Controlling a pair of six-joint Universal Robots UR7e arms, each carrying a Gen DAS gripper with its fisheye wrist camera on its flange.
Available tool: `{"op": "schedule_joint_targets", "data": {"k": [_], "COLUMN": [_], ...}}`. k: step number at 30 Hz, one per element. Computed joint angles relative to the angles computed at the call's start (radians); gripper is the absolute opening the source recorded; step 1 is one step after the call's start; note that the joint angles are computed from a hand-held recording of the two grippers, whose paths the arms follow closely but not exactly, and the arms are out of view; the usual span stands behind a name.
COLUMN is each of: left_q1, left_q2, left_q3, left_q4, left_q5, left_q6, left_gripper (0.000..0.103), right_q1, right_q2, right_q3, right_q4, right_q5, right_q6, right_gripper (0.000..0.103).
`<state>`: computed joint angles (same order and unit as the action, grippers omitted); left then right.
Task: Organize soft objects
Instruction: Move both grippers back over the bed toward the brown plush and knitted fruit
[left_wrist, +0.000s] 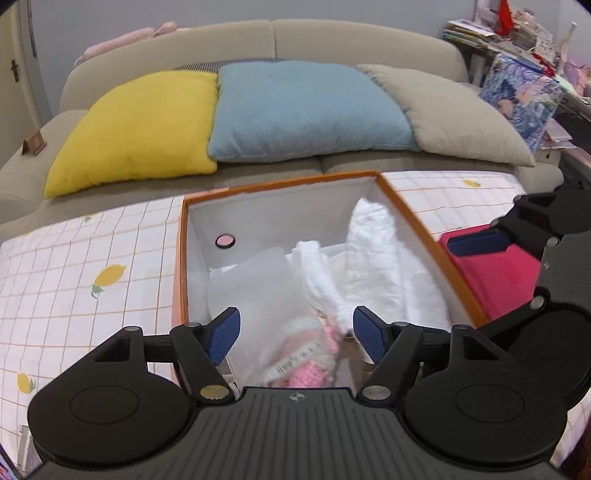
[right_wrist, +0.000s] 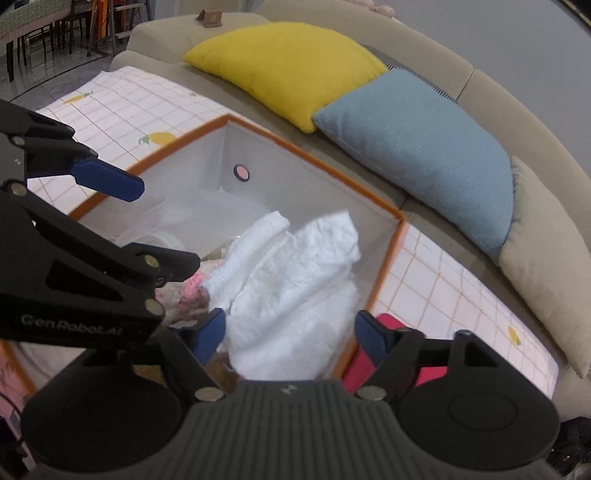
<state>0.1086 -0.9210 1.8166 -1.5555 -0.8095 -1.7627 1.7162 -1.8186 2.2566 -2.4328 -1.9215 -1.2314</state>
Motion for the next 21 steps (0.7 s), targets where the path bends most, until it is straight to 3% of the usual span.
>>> {"op": "schedule_joint_targets", "data": {"k": [5,10,16,21], "left_q1": [-0.046,-0.100,-0.152,-0.164], "left_q2": [0.021,0.047,0.106,0.164], "left_q3": [-0.043,-0.064,-0.074,-0.073], "left_q4": [0.042,0.012,-0.110,-0.294], "left_q5": [0.044,0.098,0.150,0.157], "left_q6": [-0.025,-0.044,-0.013,0.076], "left_gripper": [0.082,0.082,0.082,0.082], "right_q1": [-0.026,-0.118,-0.331,-0.532], "right_q2": [-0.088,-0.212,-0.370,-0.452], "right_q3": [-0.046,-0.070,-0.057,-0.076], "right_q4": [0.107,0.201,0.241,0.327], "right_q5": [0.070,0.196,0.371,0.478], "right_q6": [0.005,0.032,0.044,0.058], "right_gripper": [0.086,0.089,0.089,0.089]}}
